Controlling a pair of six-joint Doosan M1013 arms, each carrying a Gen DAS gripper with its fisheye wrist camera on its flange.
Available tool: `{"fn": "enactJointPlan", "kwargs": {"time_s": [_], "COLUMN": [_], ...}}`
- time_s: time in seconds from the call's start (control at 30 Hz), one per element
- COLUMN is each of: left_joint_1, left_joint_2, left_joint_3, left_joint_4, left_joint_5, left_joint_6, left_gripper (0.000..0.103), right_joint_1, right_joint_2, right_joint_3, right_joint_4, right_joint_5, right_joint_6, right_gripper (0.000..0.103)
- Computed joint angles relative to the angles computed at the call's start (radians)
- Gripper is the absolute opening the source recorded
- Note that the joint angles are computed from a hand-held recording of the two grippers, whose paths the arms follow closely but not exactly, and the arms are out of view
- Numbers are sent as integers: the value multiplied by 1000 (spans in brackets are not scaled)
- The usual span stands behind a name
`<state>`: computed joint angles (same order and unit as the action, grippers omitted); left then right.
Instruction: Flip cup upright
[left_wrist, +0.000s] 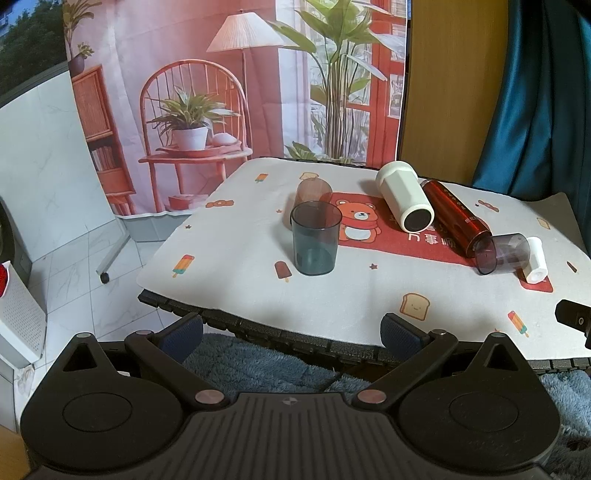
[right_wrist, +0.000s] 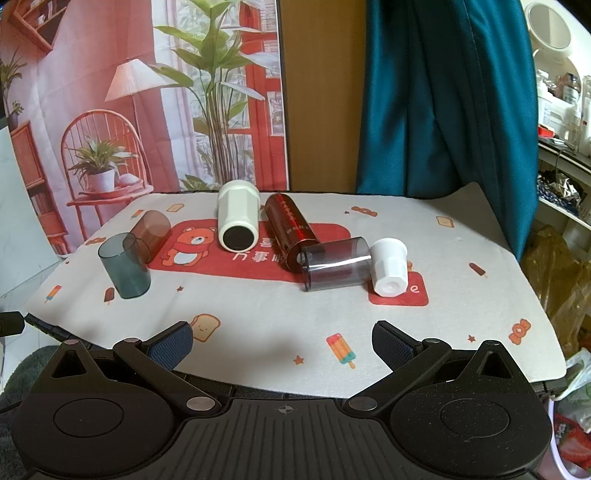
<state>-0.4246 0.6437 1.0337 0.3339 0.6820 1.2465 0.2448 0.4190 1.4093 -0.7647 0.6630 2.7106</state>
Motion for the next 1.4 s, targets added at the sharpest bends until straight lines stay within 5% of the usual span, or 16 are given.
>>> {"fn": "enactJointPlan", "kwargs": {"time_s": [1.4], "left_joint_1": [-1], "left_joint_2": [-11], "left_joint_3": [17], "left_joint_4": [22], "left_joint_5": [-34], "left_joint_6": [-22], "left_gripper": [103], "right_joint_1": [-1], "right_joint_2": [-1], "right_joint_3": [5], "right_joint_4": [-18], "right_joint_5": [10], "right_joint_6": [40], "right_gripper": [103]}}
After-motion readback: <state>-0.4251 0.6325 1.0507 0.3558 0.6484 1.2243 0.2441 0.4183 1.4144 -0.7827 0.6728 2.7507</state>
